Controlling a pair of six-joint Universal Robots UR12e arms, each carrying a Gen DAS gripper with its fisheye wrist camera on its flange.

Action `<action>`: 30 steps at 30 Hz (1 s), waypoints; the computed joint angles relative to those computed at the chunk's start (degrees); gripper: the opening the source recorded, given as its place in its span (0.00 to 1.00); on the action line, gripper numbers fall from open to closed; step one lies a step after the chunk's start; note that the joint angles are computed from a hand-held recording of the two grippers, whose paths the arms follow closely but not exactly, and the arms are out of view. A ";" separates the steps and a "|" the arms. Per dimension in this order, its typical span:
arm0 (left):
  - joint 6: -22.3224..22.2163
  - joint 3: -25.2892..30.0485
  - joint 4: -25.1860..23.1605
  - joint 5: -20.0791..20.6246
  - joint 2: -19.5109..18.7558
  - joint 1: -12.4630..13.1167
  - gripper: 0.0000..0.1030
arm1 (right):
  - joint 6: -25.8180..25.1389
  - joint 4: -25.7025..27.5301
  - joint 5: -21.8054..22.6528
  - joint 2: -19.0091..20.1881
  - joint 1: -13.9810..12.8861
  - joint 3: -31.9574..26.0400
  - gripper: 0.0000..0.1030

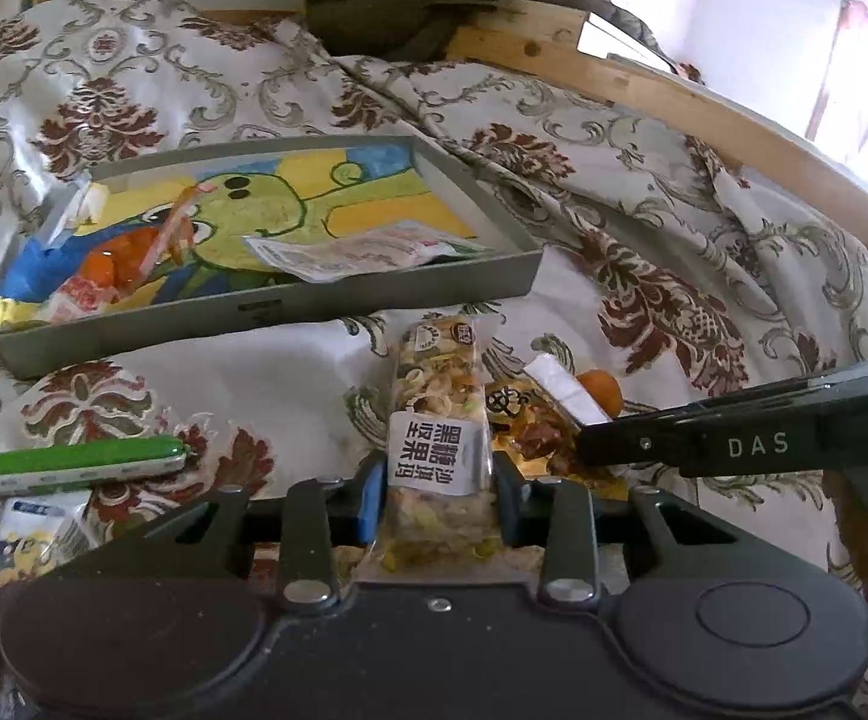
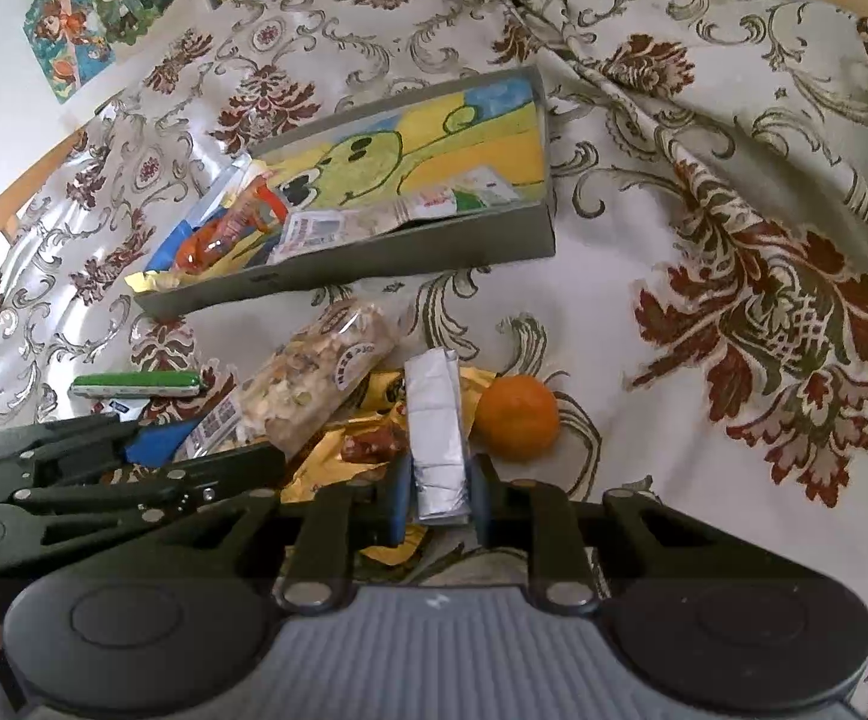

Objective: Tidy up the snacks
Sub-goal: 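Grasp the nut bar packet with the left tool while the right tool grasps the white stick packet, then carry both packets over the grey tray and open both tools to release them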

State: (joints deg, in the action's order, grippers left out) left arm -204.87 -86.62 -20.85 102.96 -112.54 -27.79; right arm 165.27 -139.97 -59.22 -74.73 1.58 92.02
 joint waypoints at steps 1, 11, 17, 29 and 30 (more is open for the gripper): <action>-0.53 -0.02 0.04 0.43 0.14 -0.12 0.37 | 0.09 -0.58 0.14 -0.13 -0.04 0.21 0.22; -1.19 0.06 3.77 8.50 0.50 -1.78 0.37 | 2.02 -8.88 2.29 -0.93 -0.34 2.25 0.22; -2.57 1.15 7.27 13.60 -0.48 -1.32 0.37 | 5.60 -14.88 3.79 -0.17 0.16 2.07 0.22; -5.92 3.18 7.96 17.58 -2.41 2.22 0.37 | 19.28 -23.39 7.00 7.63 3.20 -7.01 0.22; -5.27 3.46 8.09 17.32 -2.69 2.43 0.37 | 19.46 -22.90 6.92 8.13 3.41 -7.61 0.22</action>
State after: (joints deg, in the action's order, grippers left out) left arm -210.14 -83.16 -12.76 120.28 -115.23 -25.35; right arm 184.73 -162.87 -52.30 -66.60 4.99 84.41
